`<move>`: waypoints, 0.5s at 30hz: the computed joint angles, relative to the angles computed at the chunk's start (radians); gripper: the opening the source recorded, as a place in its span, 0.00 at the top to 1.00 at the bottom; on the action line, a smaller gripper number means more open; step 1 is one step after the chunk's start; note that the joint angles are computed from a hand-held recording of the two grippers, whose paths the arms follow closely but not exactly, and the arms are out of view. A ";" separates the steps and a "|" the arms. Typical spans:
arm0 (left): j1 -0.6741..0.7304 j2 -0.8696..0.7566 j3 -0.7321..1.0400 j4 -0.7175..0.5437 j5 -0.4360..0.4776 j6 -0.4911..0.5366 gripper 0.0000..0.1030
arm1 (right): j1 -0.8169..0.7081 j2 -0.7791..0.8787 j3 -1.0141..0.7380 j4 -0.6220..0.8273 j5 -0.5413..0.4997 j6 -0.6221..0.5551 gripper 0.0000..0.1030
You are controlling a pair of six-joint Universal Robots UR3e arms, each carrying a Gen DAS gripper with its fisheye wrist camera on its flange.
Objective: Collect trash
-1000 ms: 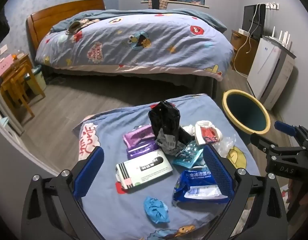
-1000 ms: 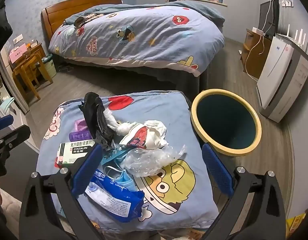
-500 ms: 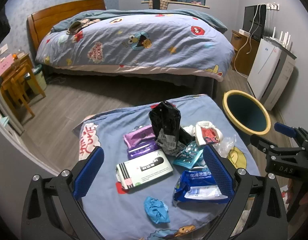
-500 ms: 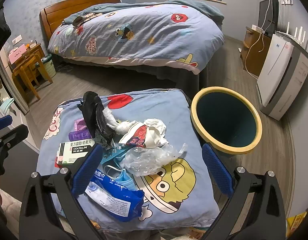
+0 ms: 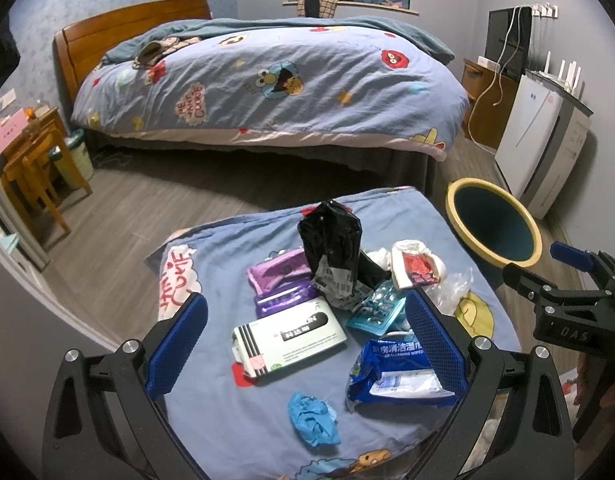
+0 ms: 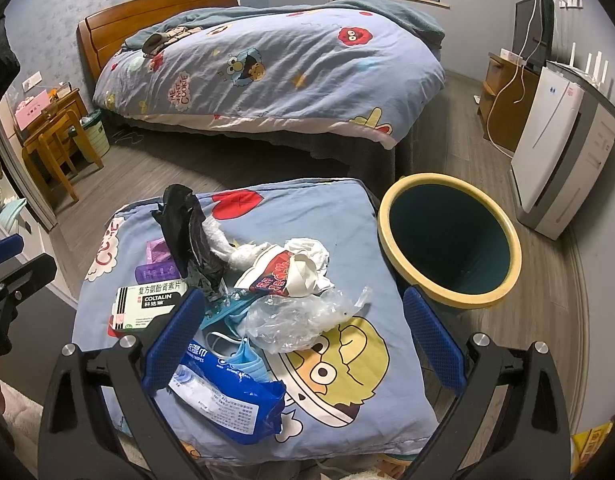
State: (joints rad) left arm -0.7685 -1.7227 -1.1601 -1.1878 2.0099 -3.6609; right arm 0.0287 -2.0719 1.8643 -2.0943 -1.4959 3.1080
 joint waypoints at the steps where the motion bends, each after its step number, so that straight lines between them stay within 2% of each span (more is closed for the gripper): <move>1: -0.001 -0.001 0.001 0.000 0.000 -0.001 0.05 | 0.000 -0.001 0.004 -0.003 0.001 0.001 0.05; 15: 0.000 -0.001 -0.009 0.009 0.002 0.000 0.05 | -0.007 -0.003 0.004 0.000 0.006 -0.004 0.05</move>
State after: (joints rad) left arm -0.7687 -1.7235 -1.1694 -1.1786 2.0120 -3.6613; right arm 0.0216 -2.0747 1.8681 -2.0943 -1.4903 3.1038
